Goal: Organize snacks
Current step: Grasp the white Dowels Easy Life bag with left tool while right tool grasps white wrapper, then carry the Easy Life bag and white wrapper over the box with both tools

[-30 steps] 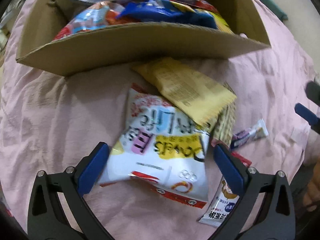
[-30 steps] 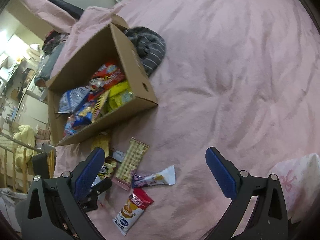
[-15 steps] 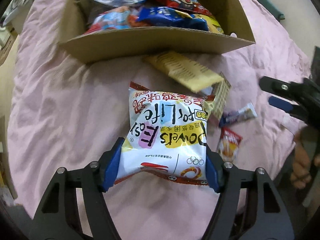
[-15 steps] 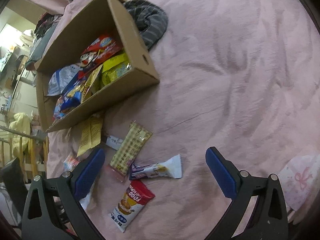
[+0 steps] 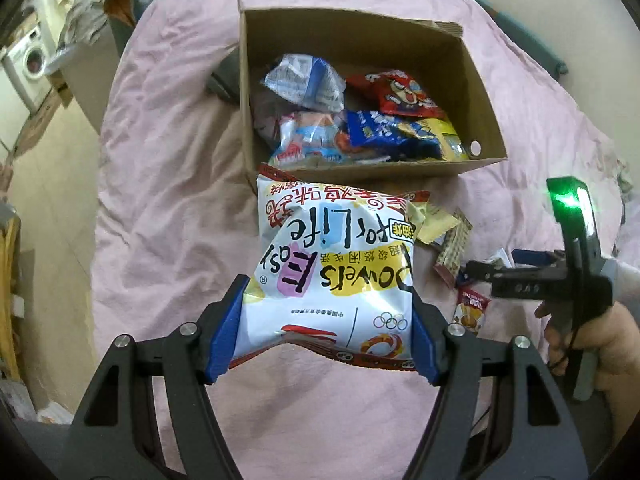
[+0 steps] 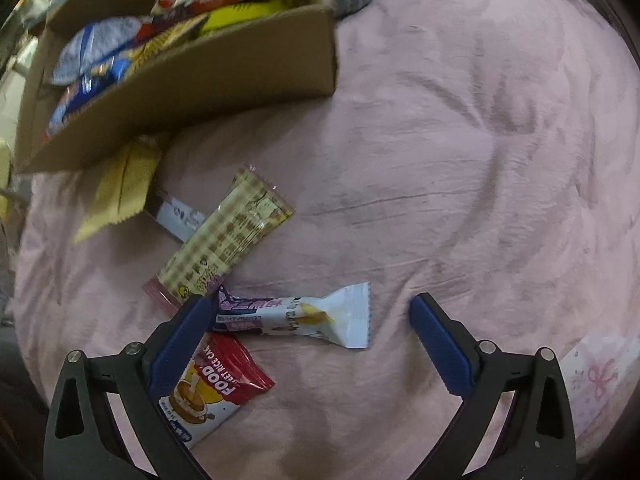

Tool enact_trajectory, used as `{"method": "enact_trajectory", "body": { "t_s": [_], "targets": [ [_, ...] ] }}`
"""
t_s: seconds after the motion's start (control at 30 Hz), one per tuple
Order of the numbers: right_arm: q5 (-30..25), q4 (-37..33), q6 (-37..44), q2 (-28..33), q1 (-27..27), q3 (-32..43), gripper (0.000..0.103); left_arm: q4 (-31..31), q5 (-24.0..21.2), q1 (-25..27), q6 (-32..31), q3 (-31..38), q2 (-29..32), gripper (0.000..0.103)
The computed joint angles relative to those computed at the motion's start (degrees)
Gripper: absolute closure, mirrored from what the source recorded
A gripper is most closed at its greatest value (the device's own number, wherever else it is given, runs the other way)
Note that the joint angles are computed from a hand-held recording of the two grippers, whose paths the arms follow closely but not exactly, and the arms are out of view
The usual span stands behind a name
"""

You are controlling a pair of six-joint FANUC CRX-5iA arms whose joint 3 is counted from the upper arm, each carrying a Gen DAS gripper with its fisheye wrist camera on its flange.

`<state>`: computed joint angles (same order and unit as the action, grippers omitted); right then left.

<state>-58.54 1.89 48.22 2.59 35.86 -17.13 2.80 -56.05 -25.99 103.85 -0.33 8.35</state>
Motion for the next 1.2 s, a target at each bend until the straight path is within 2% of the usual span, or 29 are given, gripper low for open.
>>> {"method": "enact_trajectory", "body": {
  "t_s": [0.07, 0.2, 0.27, 0.33, 0.4, 0.43, 0.5, 0.57, 0.77, 0.93, 1.2],
  "targets": [
    [-0.85, 1.85, -0.24, 1.05, 1.18, 0.16, 0.001, 1.77, 0.92, 0.34, 0.05, -0.66, 0.0, 0.035],
    [-1.34, 4.43, -0.76, 2.67, 2.7, 0.25, 0.001, -0.29, 1.96, -0.39, 1.69, -0.33, -0.69, 0.035],
    [-0.96, 5.33, -1.71, 3.14, 3.61, 0.11, 0.002, 1.24, 2.38, 0.22, 1.49, -1.21, -0.94, 0.035],
    [-0.19, 6.74, -2.37, 3.38, 4.73, -0.38, 0.016, 2.17, 2.5, 0.75, 1.53, -1.8, -1.02, 0.035],
    [1.24, 6.46, -0.7, 2.53, 5.28, -0.78, 0.044, 1.34, 2.33, 0.89, 2.68, -1.73, -1.06, 0.035],
    [1.42, 5.86, 0.13, 2.22, 5.4, -0.69, 0.047, 0.92, 2.22, 0.9, 3.24, -1.65, -1.07, 0.035],
    [2.12, 5.27, 0.22, 1.1, 5.54, -1.31, 0.066, 0.49, 2.04, 1.07, 4.22, -1.65, -1.02, 0.035],
    [3.28, 2.81, 1.05, -0.46, 4.57, -1.74, 0.075, 0.47, 1.9, 1.27, 4.81, -1.7, -0.87, 0.035],
    [8.56, 0.18, 2.03, -7.72, 3.46, -6.08, 0.081, 0.12, 2.04, 1.24, 5.43, -1.77, -0.86, 0.035],
    [12.55, 1.35, 2.06, -11.7, 3.1, -9.49, 0.081, 0.03, 1.88, 0.72, 4.76, -1.45, -0.41, 0.035],
    [12.24, 1.56, 1.1, -11.74, 4.13, -8.93, 0.082, -0.27, 2.11, 0.39, 4.35, -1.49, -0.6, 0.035]
  ]
}}
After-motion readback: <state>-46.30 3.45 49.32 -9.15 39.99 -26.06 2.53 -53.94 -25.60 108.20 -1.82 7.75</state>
